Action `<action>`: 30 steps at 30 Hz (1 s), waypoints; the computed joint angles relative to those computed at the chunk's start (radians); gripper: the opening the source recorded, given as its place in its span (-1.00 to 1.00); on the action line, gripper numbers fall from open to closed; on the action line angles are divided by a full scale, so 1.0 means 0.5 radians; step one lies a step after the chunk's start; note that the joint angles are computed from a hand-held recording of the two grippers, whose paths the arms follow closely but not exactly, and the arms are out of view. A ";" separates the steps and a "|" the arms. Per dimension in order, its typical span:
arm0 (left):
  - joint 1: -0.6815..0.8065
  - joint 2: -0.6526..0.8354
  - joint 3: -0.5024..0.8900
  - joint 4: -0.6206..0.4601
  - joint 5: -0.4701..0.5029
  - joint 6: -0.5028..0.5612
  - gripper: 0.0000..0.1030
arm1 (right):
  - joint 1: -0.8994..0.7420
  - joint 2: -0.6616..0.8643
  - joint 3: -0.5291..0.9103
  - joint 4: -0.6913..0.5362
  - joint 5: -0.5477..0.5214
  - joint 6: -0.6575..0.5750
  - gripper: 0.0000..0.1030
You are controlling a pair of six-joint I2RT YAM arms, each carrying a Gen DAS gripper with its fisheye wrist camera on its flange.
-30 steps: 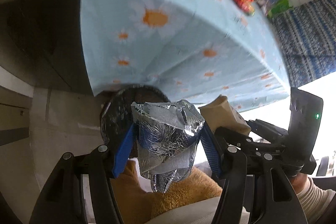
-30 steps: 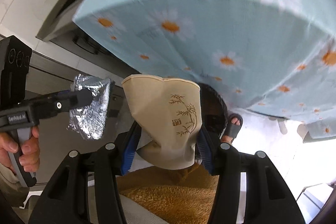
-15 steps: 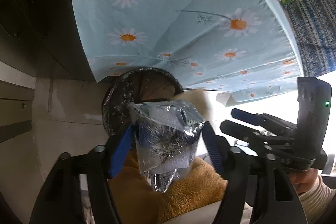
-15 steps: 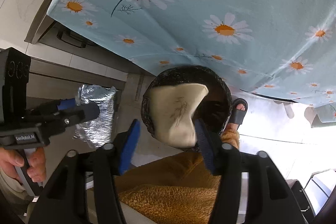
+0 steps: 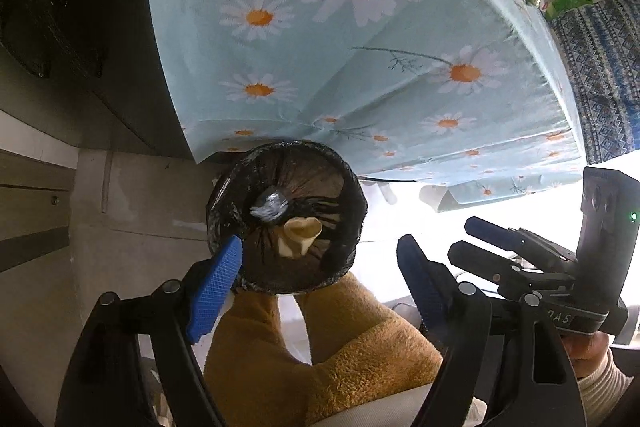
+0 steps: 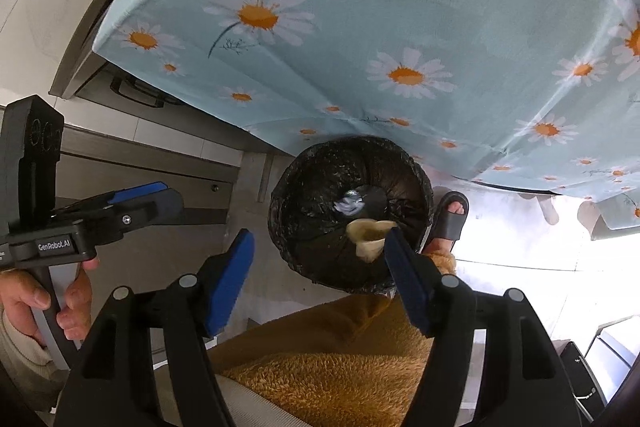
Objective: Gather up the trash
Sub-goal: 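Release the paper cone into the bin with the right tool while the left tool drops the foil, then reach back to the counter and grasp the red-yellow wrapper with the right tool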
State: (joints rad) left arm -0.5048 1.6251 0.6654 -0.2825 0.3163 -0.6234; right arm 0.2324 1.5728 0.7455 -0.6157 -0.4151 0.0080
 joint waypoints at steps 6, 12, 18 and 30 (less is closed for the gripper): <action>-0.015 -0.086 0.054 -0.069 -0.004 -0.004 0.50 | -0.042 -0.087 0.017 -0.053 -0.018 -0.022 0.32; -0.022 -0.210 0.117 -0.157 -0.030 -0.021 0.50 | -0.082 -0.234 0.049 -0.146 -0.021 -0.024 0.32; -0.072 -0.356 0.191 -0.255 -0.069 -0.039 0.50 | -0.138 -0.427 0.084 -0.253 -0.042 -0.028 0.32; -0.130 -0.480 0.448 -0.455 -0.187 0.040 0.50 | -0.266 -0.653 0.370 -0.483 -0.127 -0.098 0.32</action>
State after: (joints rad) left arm -0.5699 1.3851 0.8893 -0.5103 0.2228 -0.6032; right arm 0.0994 1.2465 0.9307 -0.8571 -0.4788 -0.0410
